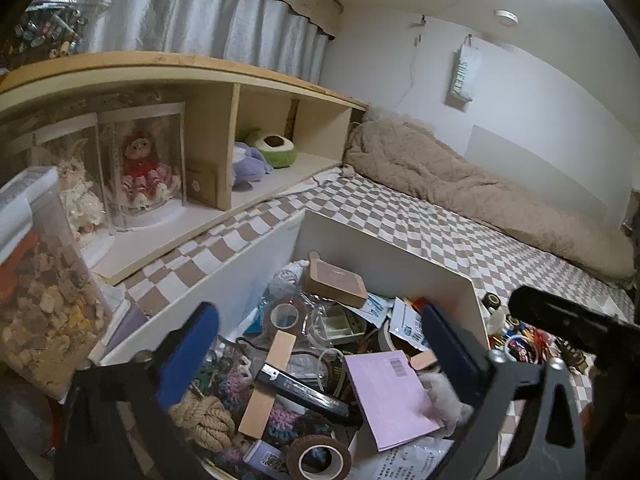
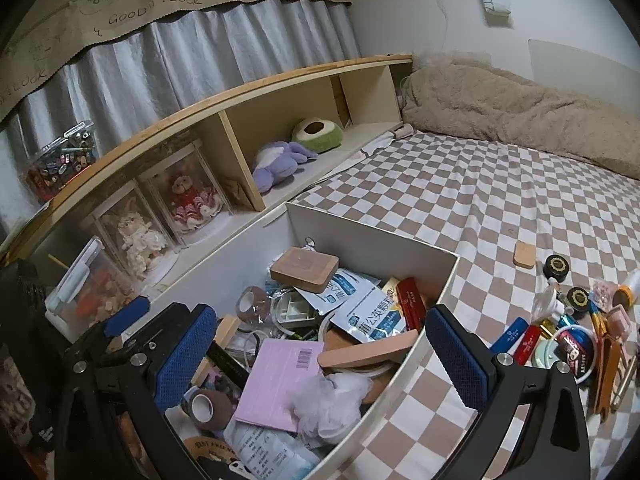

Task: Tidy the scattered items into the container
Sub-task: 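Open both tools to release the lighter and wooden piece into the box, then withdraw both tools from the box back toward the item pile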

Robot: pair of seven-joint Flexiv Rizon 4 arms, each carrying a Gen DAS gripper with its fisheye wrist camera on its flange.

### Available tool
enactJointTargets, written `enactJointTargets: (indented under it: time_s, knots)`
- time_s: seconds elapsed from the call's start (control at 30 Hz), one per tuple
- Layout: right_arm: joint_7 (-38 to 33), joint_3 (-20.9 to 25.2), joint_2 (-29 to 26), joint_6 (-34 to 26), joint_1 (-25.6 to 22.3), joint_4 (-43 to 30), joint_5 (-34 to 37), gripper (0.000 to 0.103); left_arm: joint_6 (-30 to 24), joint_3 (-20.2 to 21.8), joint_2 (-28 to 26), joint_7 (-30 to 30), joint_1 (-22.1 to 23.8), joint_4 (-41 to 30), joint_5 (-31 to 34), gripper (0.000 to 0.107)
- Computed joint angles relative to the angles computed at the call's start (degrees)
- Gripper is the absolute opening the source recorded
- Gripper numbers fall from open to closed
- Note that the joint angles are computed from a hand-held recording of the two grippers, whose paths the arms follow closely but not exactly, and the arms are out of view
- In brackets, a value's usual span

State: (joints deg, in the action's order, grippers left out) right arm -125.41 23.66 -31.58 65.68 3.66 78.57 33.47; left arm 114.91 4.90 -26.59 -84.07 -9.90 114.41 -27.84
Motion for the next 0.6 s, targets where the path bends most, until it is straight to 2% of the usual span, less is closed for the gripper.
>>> enactJointTargets:
  time_s: [0.13,0.53,0.6]
  knots:
    - [-0.87,0.49,0.34,-0.28,-1.05,0.04,1.20,0.103,0.10,-0.52,0.66,-0.71,0.16,0.24,0.31,0.103]
    - [-4.15,0.35,1.61,-2.09,-3.26,-0.23,5.57,0.103,0.05,3.97,0.19,4.20,-7.33,-0.96,-7.71,0.103]
    - [-4.80,0.20,1.84,-2.42,-3.61,-0.29,6.38,0.103,0.24,2.18,0.51,3.78,-6.08,-0.92,-6.97,0.103]
